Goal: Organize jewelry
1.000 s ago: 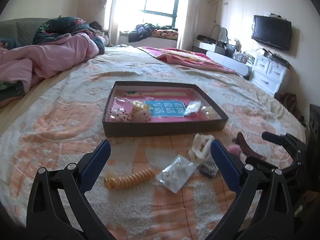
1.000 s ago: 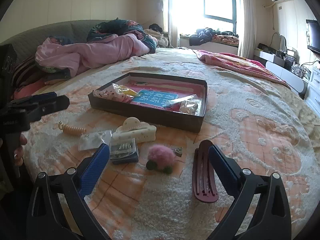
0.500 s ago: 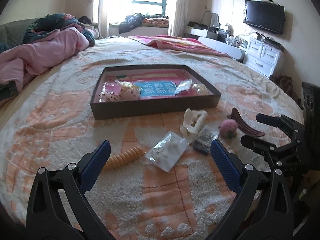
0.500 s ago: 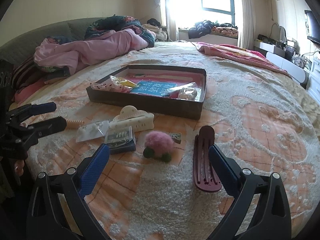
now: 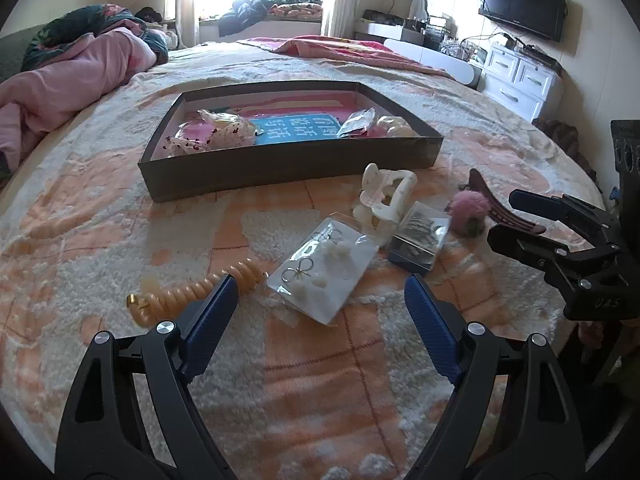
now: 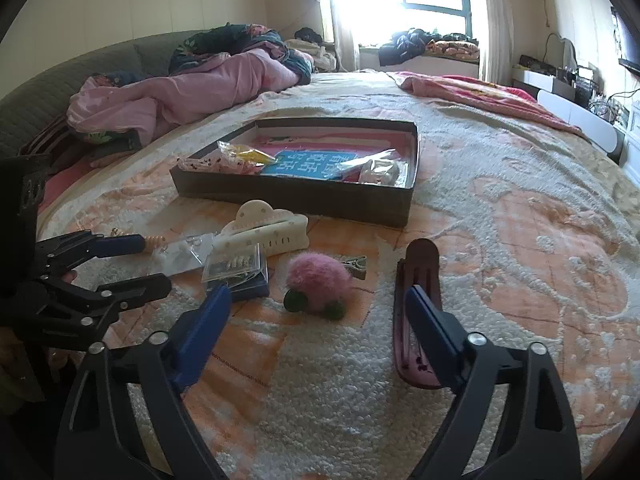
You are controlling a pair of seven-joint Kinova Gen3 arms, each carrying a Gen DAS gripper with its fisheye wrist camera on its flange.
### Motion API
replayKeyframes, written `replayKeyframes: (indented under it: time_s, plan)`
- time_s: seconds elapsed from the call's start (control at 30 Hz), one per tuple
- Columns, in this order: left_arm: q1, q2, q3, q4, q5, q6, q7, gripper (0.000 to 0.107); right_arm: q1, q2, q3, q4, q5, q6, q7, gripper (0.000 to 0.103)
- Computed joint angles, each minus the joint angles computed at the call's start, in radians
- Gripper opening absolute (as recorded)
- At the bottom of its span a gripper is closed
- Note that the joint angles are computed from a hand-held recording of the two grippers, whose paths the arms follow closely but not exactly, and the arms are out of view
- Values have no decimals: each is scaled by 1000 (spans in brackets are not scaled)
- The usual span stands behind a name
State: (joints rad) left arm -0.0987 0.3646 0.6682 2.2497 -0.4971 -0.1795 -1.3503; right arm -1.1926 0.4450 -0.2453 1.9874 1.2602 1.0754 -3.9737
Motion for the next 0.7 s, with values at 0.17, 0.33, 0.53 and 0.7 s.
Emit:
replayKeyframes:
  time_s: [0.17, 0.33, 0.53, 0.7]
  plan:
    - [2, 20, 5, -23, 2, 17, -11, 76, 23, 0, 7, 4, 12, -38, -8, 72]
    - [30, 29, -17, -42, 29, 25, -45, 76, 46, 11, 16, -14, -5, -70, 3, 63]
    - [54, 43, -27, -67, 68, 45, -90, 75, 50, 23, 31, -19, 0, -92, 4, 42]
    - [134, 35, -94, -74, 112, 43, -155, 68, 42, 22, 36, -7, 12, -89, -15, 31]
